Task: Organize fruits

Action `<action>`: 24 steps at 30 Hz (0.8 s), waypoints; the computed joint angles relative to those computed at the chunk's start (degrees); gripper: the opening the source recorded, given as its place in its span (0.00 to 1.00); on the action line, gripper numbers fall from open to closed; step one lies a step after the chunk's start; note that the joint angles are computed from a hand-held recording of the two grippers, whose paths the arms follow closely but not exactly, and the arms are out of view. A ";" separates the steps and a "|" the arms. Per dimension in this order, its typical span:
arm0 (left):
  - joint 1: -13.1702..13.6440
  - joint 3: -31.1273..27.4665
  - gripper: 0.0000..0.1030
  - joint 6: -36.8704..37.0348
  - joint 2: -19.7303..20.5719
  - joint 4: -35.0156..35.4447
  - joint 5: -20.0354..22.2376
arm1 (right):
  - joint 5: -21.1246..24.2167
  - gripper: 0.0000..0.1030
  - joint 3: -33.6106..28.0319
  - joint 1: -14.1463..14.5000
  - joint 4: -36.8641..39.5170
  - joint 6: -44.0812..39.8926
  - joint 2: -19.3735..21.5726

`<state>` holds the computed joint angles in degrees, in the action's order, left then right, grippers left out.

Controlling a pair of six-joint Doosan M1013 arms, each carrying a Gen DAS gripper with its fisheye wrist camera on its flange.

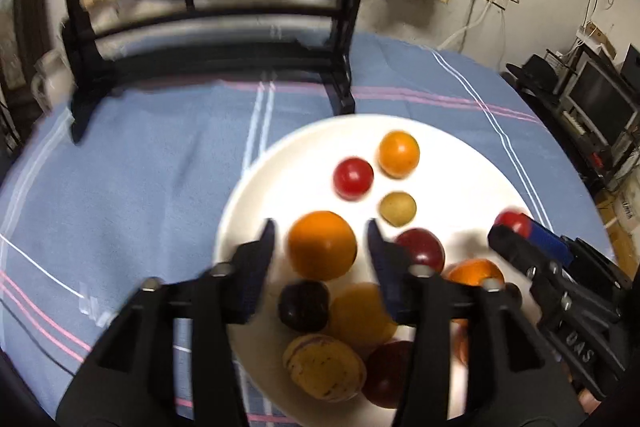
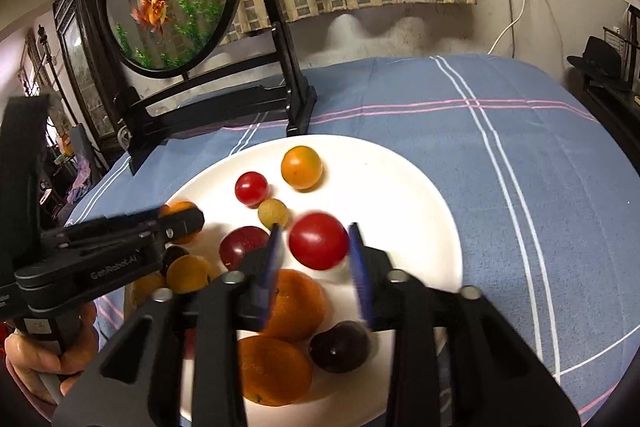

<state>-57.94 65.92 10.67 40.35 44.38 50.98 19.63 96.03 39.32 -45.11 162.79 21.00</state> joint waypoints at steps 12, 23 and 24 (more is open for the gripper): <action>-6.01 4.51 0.98 -8.98 -5.26 14.12 10.04 | 4.18 0.97 5.45 4.34 -26.65 26.10 -5.85; -13.44 17.07 0.98 -14.29 -10.08 17.06 11.49 | 8.52 0.99 15.69 11.23 -32.69 30.40 -13.13; -14.01 17.99 0.98 -14.96 -10.40 17.10 11.45 | 9.18 0.99 16.42 11.91 -32.99 30.12 -13.56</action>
